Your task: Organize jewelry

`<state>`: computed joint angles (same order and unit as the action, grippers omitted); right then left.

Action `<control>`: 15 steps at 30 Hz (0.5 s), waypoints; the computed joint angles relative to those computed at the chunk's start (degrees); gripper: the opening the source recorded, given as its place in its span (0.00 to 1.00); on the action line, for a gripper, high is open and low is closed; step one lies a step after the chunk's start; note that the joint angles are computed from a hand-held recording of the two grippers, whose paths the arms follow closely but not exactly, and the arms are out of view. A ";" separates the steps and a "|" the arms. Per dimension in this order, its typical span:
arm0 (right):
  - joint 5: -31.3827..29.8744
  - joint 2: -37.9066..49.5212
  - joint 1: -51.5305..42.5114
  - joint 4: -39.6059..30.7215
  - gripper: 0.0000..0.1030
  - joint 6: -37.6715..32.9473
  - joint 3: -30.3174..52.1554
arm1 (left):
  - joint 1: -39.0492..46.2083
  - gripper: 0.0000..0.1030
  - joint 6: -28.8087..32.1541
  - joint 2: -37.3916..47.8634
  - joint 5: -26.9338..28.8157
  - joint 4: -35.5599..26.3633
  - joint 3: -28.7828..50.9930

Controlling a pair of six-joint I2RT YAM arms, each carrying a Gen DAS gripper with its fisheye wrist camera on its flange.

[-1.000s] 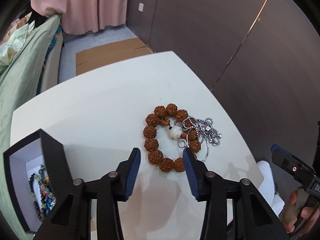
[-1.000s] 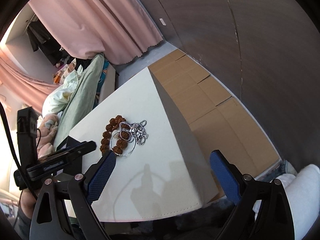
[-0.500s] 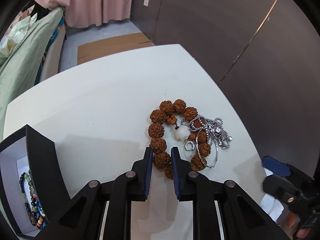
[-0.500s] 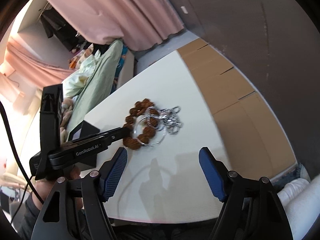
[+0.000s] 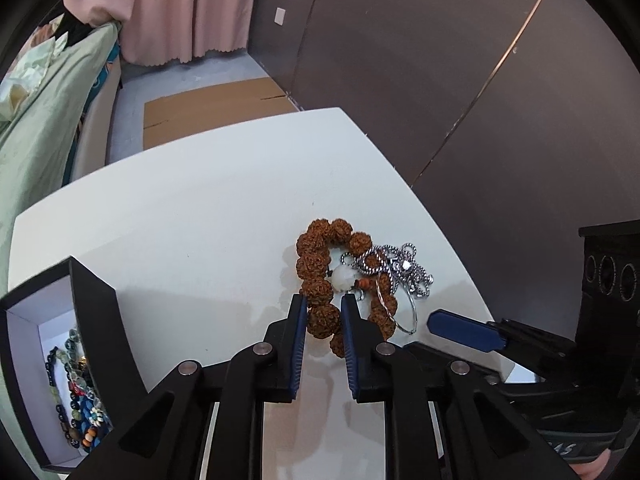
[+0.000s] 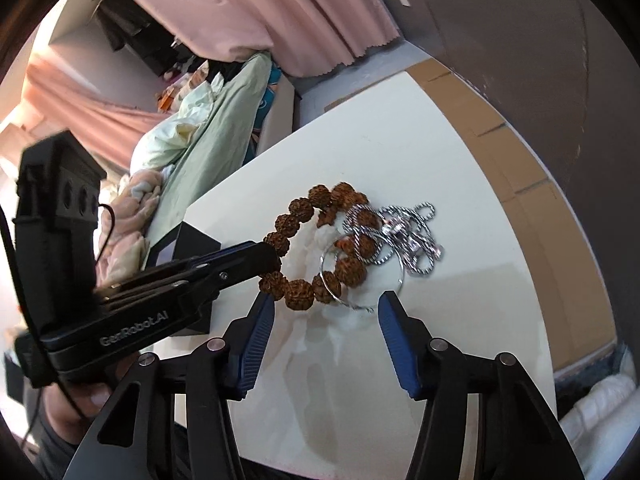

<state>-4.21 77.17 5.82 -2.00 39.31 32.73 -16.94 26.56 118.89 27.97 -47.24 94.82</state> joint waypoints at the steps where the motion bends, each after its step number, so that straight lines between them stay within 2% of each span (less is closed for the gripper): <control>1: 0.32 0.41 0.25 -0.58 0.54 -0.85 0.61 | -0.04 0.17 0.05 -0.01 -0.07 -0.07 0.23; 9: 0.93 4.03 1.42 -5.14 0.51 -8.64 5.42 | -0.55 0.17 0.23 0.12 -0.57 -0.31 1.13; 13: 0.91 5.54 0.59 -6.79 0.37 -10.90 6.67 | -0.36 0.17 0.32 0.02 -0.07 -0.79 1.32; 15: 1.18 6.06 0.50 -7.91 0.34 -11.79 7.18 | -0.20 0.17 0.46 0.00 -0.09 -0.83 1.55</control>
